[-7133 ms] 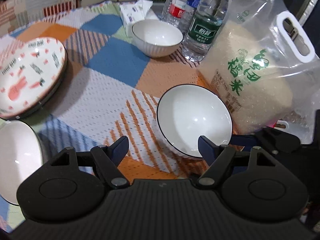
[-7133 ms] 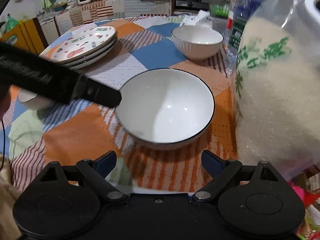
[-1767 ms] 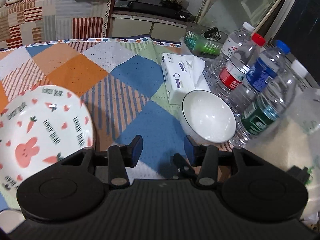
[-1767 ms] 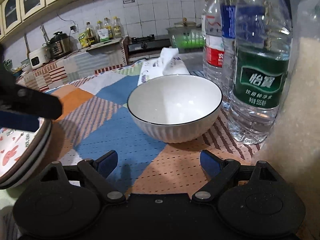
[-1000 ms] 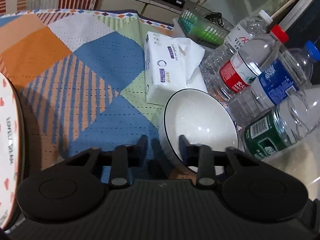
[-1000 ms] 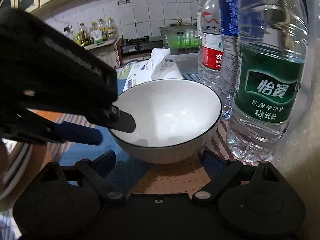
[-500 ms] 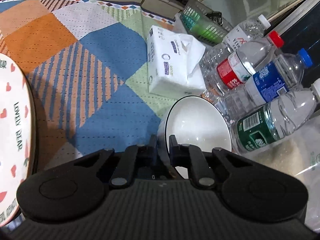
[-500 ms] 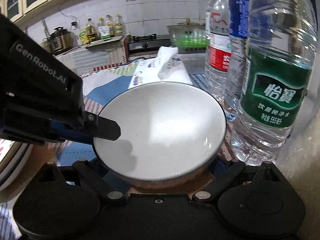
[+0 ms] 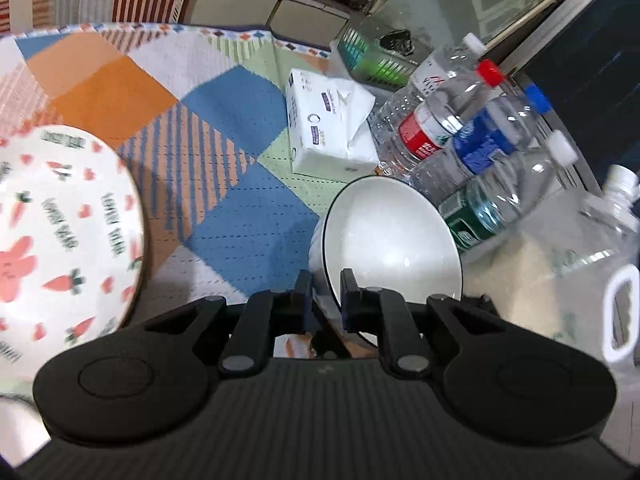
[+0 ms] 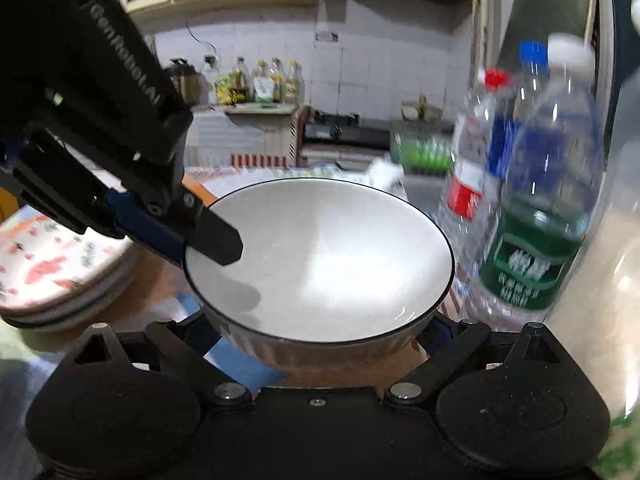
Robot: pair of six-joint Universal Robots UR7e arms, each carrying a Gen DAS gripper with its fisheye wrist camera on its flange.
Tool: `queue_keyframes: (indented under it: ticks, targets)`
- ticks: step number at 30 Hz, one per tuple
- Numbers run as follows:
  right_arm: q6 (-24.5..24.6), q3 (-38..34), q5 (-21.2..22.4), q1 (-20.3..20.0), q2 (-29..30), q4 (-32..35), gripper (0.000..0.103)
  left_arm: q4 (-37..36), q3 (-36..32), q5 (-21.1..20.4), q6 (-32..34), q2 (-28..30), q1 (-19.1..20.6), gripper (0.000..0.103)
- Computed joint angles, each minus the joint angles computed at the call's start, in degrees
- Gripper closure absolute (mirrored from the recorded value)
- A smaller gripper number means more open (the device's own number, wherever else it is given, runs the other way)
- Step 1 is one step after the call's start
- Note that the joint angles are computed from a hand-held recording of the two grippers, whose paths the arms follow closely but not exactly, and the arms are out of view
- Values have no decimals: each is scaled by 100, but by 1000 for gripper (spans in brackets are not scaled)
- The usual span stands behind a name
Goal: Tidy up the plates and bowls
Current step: 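Carry the third bowl onto the two stacked bowls, lower, open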
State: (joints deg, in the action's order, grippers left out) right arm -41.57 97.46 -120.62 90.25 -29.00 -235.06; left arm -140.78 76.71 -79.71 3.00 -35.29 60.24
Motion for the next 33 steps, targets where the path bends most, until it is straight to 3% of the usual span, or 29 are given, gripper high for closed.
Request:
queue_keyframes:
  ticks: [5, 12, 17, 23, 33]
  targets:
    - [-60, 276, -53, 344, -209, 210, 3, 181, 438, 282, 1, -591, -112, 90]
    - [334, 502, -148, 821, -410, 914, 3, 383, 1038, 718, -60, -1400, -211, 90]
    - [475, 551, -290, 1158, -348, 1152, 3, 476, 1407, 816, 93, -1940, -174, 90]
    - [308, 439, -599, 1519, -76, 1138, 3, 656, 1673, 954, 89, -2356, -85, 90]
    - [539, 525, -238, 1642, -135, 2113, 3, 706, 2037, 1233, 113, -2829, 160, 90]
